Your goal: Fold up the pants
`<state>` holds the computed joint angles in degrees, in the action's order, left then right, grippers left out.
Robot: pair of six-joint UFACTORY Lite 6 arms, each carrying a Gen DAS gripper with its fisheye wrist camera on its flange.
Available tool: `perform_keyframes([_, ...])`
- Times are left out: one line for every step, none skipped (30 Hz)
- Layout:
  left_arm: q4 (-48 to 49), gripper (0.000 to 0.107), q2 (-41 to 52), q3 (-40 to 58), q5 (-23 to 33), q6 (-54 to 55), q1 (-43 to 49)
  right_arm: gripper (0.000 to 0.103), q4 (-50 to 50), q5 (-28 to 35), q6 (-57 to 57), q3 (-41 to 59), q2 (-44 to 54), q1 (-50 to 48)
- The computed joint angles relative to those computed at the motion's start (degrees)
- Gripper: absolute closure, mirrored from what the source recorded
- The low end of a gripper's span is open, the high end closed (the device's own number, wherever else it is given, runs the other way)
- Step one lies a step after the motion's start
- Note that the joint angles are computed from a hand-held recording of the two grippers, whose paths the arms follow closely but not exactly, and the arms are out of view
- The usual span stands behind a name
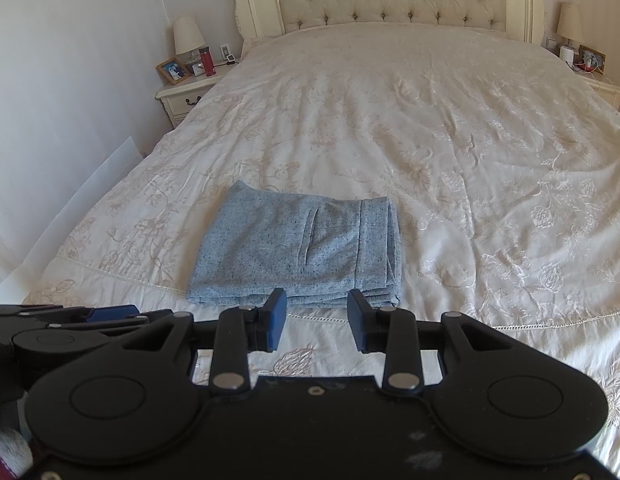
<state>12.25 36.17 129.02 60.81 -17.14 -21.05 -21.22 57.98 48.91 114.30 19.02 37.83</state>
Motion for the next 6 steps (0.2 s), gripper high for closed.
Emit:
perform_keyframes([0.5,0.066,0.0,0.0,0.0,-0.5,-0.3,0.067,0.1,0.0,0.0,0.1,0.0,-0.1])
perform_keyframes([0.5,0.066,0.0,0.1,0.0,-0.4,-0.4,0.067,0.2,-0.2,-0.1,-0.1,-0.2,-0.2])
perform_keyframes([0.4,0.066,0.0,0.2,0.2,-0.4,-0.5,0.067,0.1,-0.2,0.0,-0.3,-0.3,-0.2])
perform_keyframes([0.2,0.066,0.0,0.2,0.2,-0.4,-0.7,0.067,0.1,-0.3,0.0,-0.5,-0.6,-0.2])
perform_keyframes([0.1,0.066,0.0,0.2,0.4,-0.3,-0.9,0.067,0.2,-0.4,-0.1,-0.8,-0.8,-0.3])
perform_keyframes([0.1,0.066,0.2,0.6,0.7,-0.3,-1.1,0.067,0.2,-0.6,-0.1,-1.2,-1.0,-0.4])
